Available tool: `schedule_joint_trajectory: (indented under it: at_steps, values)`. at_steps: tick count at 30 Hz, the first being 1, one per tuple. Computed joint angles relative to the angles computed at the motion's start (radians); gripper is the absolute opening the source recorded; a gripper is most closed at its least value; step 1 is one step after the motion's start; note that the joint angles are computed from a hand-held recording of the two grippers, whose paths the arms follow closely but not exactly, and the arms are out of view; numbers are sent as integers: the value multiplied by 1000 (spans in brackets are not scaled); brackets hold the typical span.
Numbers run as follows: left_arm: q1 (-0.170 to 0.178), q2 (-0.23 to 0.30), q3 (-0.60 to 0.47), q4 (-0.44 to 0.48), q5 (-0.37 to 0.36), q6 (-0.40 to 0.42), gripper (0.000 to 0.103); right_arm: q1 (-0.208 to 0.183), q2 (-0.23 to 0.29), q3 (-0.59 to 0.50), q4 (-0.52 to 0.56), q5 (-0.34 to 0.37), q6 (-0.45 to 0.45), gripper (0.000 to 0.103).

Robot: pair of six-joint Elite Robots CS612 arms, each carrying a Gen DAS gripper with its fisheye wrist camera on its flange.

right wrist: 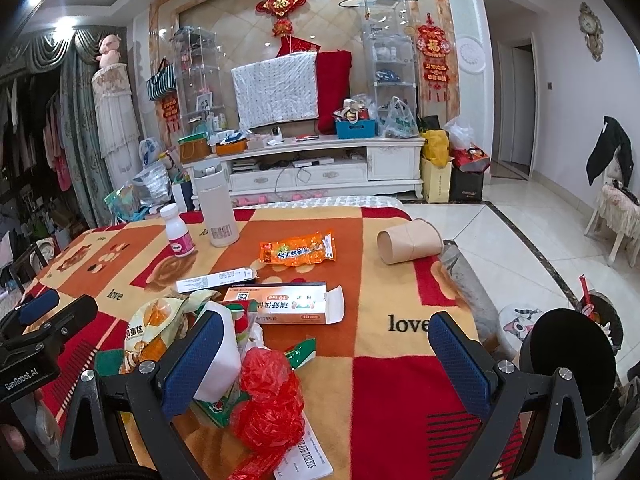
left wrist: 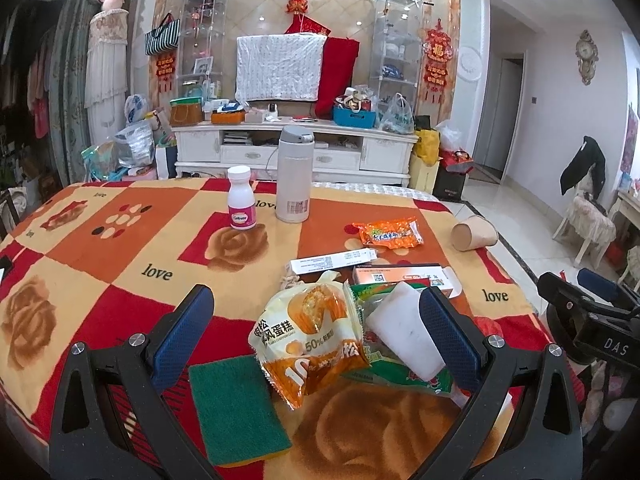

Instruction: Collect trash

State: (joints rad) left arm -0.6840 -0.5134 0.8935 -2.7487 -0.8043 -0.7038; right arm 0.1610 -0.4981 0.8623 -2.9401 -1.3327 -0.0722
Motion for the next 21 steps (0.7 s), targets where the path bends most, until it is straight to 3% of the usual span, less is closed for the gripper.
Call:
schedule_joint_trajectory:
  at_steps: [21]
  values:
    - [4, 2, -15, 54, 1, -29, 102, 1, 1, -4, 23, 1, 0, 102]
